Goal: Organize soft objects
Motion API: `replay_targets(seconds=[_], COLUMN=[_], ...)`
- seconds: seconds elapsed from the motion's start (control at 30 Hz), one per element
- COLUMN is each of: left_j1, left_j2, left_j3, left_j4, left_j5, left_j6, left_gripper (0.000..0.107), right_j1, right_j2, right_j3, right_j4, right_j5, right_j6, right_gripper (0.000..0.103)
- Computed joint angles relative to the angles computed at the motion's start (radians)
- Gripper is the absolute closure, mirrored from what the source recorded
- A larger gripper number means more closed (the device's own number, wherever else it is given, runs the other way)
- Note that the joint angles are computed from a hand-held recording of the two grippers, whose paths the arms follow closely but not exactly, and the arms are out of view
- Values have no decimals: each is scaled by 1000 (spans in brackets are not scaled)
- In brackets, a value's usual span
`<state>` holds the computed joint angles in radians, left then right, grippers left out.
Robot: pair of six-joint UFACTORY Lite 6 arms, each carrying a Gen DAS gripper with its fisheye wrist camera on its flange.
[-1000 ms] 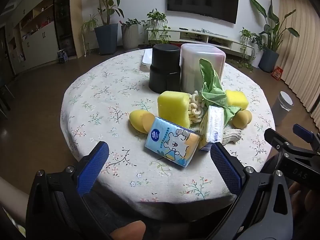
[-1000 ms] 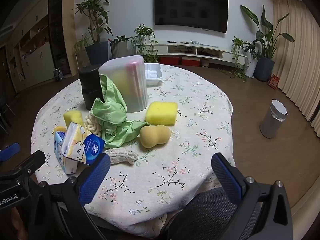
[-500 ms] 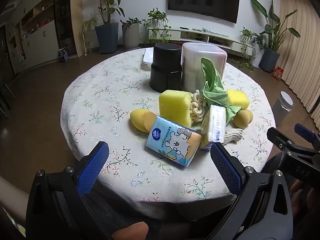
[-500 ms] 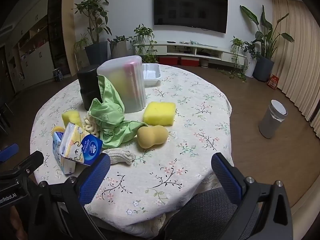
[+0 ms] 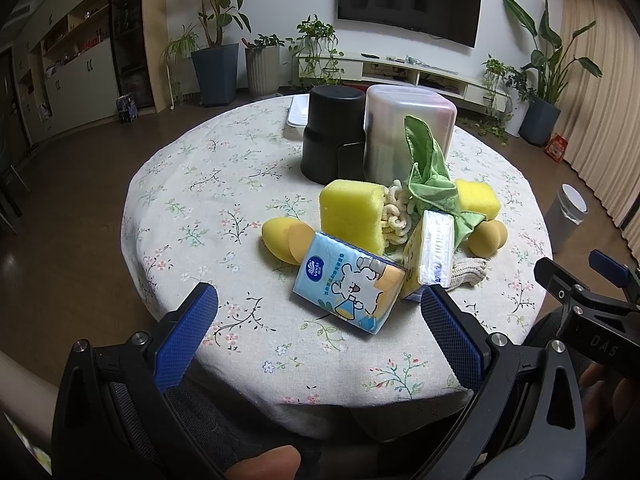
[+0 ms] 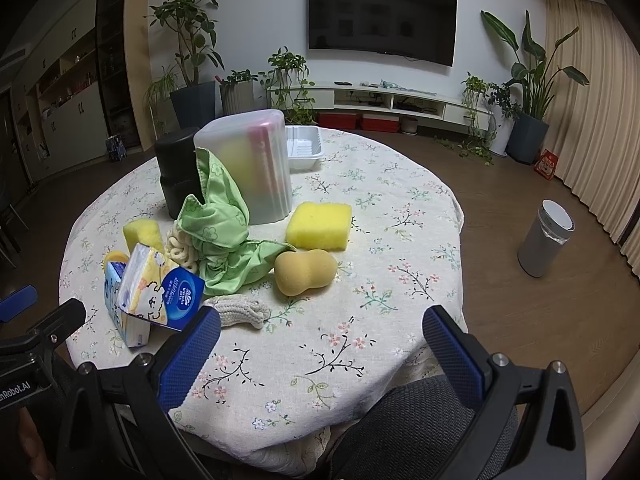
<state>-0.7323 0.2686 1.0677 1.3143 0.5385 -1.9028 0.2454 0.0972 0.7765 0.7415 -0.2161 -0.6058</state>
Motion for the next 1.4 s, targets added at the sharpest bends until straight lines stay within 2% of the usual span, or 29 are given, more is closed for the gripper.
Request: replay_targets(seconds=[1.4], left_j1=[-4], left_j2=[11], left_j3=[-2], left_j4=[9], left_j5=[-7], left_j6=[-24], left_gripper=[4], right_j1=[5], right_j2=[7], right_j3=[1], right_j4=[18], right_j5=[-1], right_j6=[-15], right_gripper=[0])
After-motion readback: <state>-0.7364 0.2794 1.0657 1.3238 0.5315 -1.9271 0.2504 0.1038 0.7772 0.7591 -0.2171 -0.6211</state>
